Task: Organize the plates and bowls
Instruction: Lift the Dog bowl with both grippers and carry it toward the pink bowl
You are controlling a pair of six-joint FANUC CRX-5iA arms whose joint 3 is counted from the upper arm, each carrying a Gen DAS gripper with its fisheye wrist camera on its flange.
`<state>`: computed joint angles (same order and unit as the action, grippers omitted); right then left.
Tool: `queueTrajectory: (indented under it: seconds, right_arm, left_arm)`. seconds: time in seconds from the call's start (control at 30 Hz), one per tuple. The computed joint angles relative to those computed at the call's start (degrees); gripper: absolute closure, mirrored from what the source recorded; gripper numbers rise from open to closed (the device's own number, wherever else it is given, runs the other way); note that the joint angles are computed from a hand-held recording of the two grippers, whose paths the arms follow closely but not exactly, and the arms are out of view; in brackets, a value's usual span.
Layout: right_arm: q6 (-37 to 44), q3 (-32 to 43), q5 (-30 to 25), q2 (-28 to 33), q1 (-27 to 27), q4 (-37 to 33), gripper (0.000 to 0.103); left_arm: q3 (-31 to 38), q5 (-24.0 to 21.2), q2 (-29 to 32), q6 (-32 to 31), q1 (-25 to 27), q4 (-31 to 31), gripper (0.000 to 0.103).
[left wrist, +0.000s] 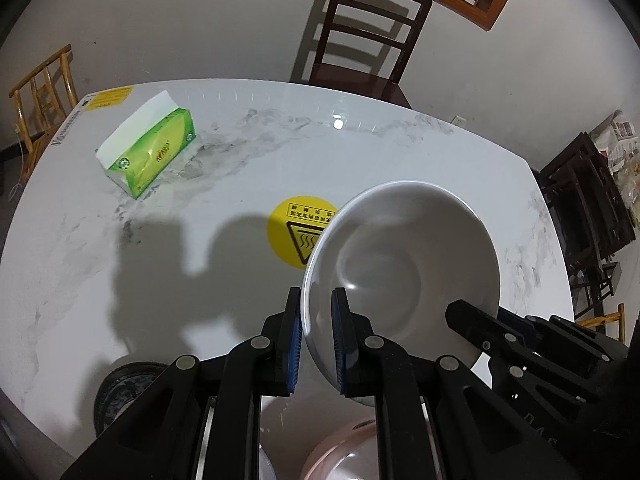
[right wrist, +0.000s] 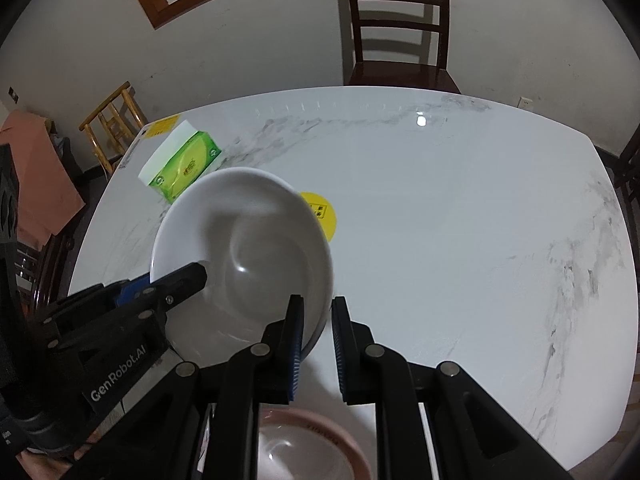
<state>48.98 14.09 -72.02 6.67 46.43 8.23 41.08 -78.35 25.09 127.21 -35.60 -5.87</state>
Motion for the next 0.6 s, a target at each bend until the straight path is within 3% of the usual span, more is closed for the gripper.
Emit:
queueTrajectory:
  seconds: [0.6]
  right_arm:
    - [-8.4, -6.7, -1.1, -7.6, 7.6, 2.3, 0.088]
  left_arm:
    - [-7.4, 0.6, -8.2, -0.4, -2.2, -1.6, 0.092]
